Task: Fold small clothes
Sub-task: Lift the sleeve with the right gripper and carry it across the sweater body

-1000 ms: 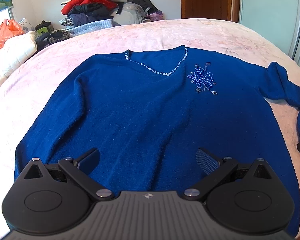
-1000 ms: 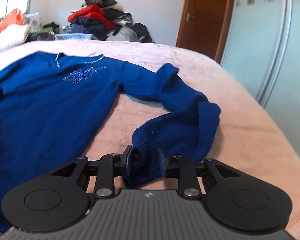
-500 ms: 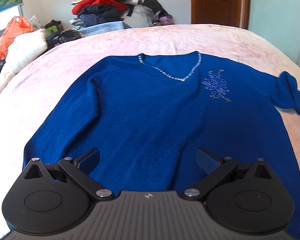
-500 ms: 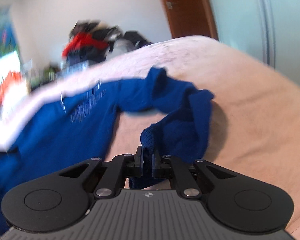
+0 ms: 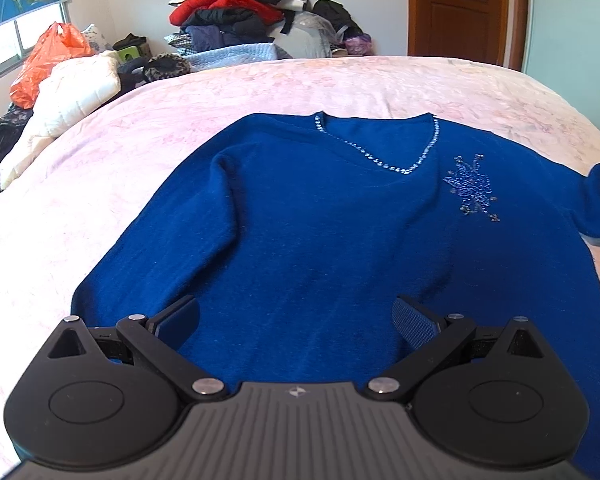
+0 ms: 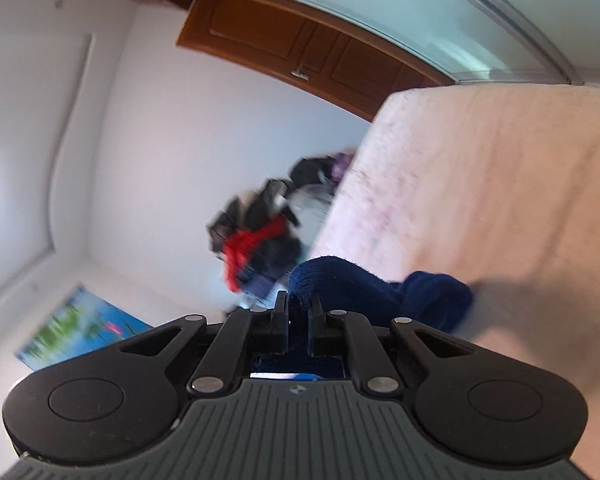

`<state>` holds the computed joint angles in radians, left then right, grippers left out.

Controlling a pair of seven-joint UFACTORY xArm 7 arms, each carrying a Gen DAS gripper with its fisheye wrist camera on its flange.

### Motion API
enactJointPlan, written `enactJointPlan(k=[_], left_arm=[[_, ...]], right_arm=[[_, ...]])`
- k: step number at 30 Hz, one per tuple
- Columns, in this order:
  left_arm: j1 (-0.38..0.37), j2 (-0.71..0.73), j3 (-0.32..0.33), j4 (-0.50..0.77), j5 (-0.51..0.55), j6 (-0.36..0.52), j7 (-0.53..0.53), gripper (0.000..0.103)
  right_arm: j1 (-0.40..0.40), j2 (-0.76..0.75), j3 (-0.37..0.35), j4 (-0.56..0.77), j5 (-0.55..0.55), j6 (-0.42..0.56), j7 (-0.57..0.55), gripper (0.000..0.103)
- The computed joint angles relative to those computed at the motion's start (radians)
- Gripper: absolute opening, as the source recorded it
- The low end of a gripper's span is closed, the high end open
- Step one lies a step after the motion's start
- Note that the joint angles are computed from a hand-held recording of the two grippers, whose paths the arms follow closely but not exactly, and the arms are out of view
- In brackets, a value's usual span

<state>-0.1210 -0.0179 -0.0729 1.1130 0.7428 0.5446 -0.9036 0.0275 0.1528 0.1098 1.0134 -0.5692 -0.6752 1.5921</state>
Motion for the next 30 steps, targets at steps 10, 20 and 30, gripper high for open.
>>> enactJointPlan(k=[10,20,30], left_arm=[[0.009,-0.013,0.002,-0.005,0.010,0.007,0.002,0.103],[0.024,0.010,0.011,0.030,0.056,0.019,-0.033,0.103],[0.016,0.045,0.031,0.055,0.104,0.059,-0.058,0.103]], right_arm=[[-0.013,0.059,0.004,0.095,0.035,-0.075,0.013,0.011],[-0.013,0.103,0.022,0.174,-0.019,-0.045,0.013,0.012],[0.007,0.142,0.067,0.278,-0.056,0.081,-0.057,0.012]])
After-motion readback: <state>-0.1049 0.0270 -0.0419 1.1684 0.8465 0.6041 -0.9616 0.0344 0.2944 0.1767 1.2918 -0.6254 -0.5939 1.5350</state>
